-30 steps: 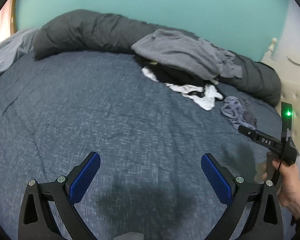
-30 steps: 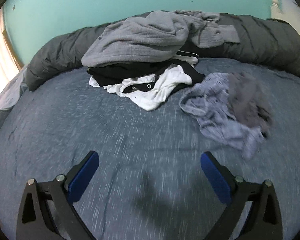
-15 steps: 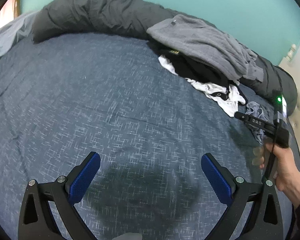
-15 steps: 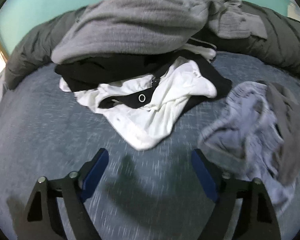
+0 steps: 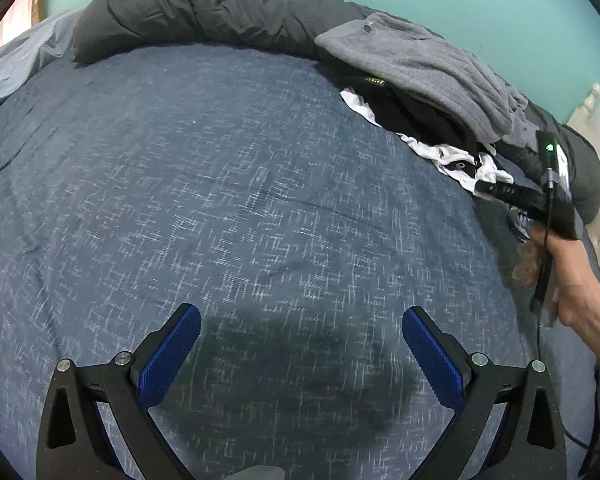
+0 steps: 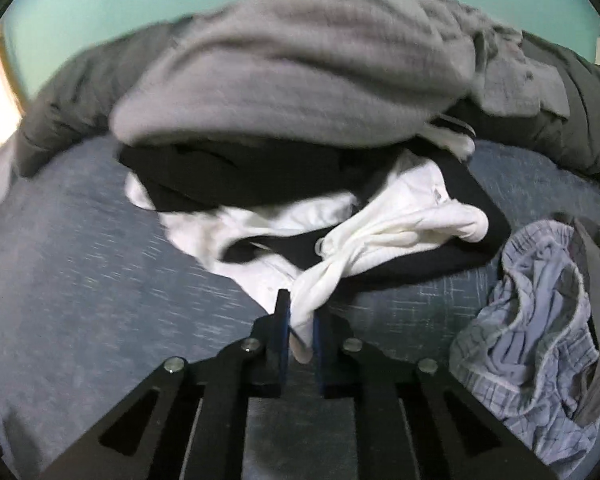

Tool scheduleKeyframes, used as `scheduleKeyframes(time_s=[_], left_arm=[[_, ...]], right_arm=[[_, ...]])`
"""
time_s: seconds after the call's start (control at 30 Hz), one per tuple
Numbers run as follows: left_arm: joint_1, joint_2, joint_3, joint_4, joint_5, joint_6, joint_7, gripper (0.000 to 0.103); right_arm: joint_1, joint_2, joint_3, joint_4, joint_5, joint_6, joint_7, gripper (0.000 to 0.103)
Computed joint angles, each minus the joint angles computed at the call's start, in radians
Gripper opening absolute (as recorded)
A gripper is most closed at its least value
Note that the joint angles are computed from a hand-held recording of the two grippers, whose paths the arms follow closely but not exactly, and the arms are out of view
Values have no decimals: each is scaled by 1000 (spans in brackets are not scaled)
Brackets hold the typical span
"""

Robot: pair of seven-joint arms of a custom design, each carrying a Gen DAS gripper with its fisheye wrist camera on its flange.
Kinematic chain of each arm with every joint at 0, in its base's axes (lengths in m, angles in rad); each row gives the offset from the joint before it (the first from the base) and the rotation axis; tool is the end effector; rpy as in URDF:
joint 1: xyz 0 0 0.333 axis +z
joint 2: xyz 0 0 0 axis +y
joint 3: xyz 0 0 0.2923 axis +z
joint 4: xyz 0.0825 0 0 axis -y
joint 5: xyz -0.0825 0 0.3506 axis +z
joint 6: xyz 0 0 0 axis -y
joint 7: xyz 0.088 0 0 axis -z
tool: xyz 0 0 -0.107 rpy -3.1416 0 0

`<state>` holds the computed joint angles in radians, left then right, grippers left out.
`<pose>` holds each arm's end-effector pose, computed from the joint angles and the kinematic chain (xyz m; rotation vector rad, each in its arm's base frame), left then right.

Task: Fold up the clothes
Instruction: 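Lift the white-and-black garment with the right tool and drop it onto the open bed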

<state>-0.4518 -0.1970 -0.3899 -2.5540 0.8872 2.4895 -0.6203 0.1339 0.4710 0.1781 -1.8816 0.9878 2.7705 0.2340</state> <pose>0.2852 -0.3219 0.3437 -2.3688 1.1710 -0.6663 0.6065 0.1485 0.2929 -2.2527 0.9879 -0.2264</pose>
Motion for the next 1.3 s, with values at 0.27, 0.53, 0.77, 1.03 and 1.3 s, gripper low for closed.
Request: scheduleKeyframes(time_s=[0.27,0.53,0.77,1.03,1.3], left_arm=[[-69,-86,-50,-23,-82,-86,-14,103],[-155,-169,-113,-2,-141,-234,-37,103],[-245,-228,-175,35,-189,-391,-65,103],[-340,-262,-256,132,-216,-597,-79,103],[-433,-219,-365,307,-249,-861,-141,103]], right_arm=[[-72,-231,-9,-160,225,-228,-237,8],[-67,-515,-145,-331,360,-493,-300,7],[-34,-776,-255,-434,354,-623,-247,7],[-52,-1107,-361,-541,244,-732,-135,6],[-106,-1369,-445,-555,97,-864,38,6]])
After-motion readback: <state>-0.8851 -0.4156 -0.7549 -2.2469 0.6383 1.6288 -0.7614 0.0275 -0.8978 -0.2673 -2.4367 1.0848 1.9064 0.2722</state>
